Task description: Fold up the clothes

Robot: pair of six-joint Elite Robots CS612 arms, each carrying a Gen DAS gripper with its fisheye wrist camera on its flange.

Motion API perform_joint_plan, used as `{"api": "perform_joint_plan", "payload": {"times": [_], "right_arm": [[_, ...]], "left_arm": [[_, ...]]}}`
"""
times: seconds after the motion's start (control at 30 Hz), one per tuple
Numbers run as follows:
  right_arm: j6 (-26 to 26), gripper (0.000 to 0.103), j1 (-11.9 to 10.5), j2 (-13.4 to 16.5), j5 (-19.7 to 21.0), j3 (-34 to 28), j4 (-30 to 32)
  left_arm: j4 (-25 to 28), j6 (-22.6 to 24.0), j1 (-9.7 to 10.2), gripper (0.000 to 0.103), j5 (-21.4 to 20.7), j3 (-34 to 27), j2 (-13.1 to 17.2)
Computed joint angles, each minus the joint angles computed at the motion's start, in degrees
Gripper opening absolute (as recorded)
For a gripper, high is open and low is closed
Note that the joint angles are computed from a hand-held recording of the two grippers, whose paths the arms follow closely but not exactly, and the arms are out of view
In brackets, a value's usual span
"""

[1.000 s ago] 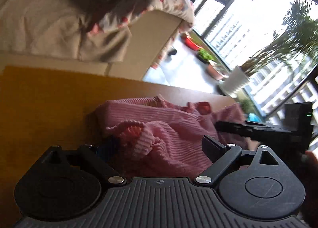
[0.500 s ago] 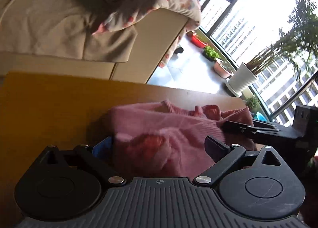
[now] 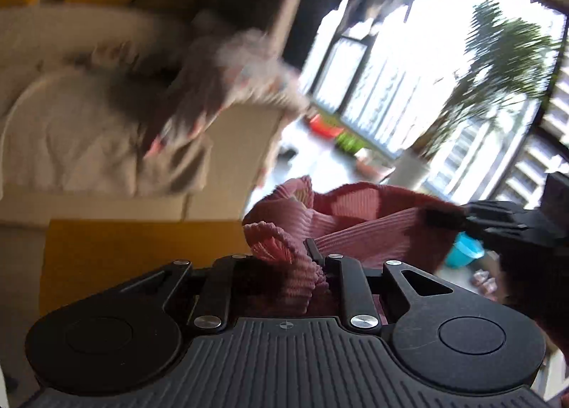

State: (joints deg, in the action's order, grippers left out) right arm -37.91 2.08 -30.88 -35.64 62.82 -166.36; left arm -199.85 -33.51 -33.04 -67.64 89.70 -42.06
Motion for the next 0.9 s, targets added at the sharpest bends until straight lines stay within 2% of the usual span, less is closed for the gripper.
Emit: {"api": "perform_joint_plan", "payload": {"times": [0.13, 0.23, 0.37, 0.43, 0.5, 0.53, 0.57, 0.63, 0.7, 0.77, 0.83, 0.9], "right_arm": [[-7.2, 0.008, -2.0, -6.2, 3.2, 10.9, -3.6], [-11.9, 0.008, -3.2, -9.6, 3.9, 18.3, -6.1], [-19.7, 0.008, -4.3, -12.6, 1.6, 26.3, -7.2], [-22.4, 0.008, -4.6, -13.5, -0.6, 29.7, -7.8], [-25.9, 0.009, -5.2, -14.3, -2.9, 32.4, -6.8], [-27.5, 0.009, -5.4, -14.7, -4.1, 33.7, -6.4], [-29.0, 0.009, -5.7, -14.9, -5.3, 34.9, -6.1], [-29.5, 0.011, -6.5, -15.5, -7.9, 36.4, -4.5], [-28.9, 0.018, -7.3, -16.1, -8.2, 37.8, -5.5], [-27.3, 0.031, -8.0, -16.6, -7.3, 39.1, -8.8], [-27.5, 0.053, -8.2, -17.1, -5.2, 40.6, -14.4], [-33.6, 0.061, -6.8, -17.3, -3.7, 41.2, -16.6]], "left_arm": [[-5.8, 2.3, -4.06, 0.022, 2.9, 5.5, -1.9], [-9.4, 3.7, -7.04, 0.023, 4.8, 8.8, -1.9], [-9.6, 1.2, -10.39, 0.032, 8.3, 12.3, -1.4], [-8.7, -0.1, -11.90, 0.039, 11.3, 14.2, -1.6], [-7.5, -2.1, -13.26, 0.066, 14.5, 16.2, -2.2], [-6.7, -3.9, -13.80, 0.072, 16.1, 17.3, -2.6], [-6.4, -6.6, -14.17, 0.080, 17.0, 18.5, -3.1], [-6.8, -13.3, -14.56, 0.084, 17.5, 20.9, -4.2], [-9.3, -18.8, -14.78, 0.094, 17.4, 22.8, -4.8], [-10.6, -21.3, -14.87, 0.095, 17.5, 23.2, -4.9], [-11.6, -23.2, -14.92, 0.095, 17.6, 23.2, -4.9], [-12.0, -24.4, -14.89, 0.096, 17.4, 23.0, -5.0]]}}
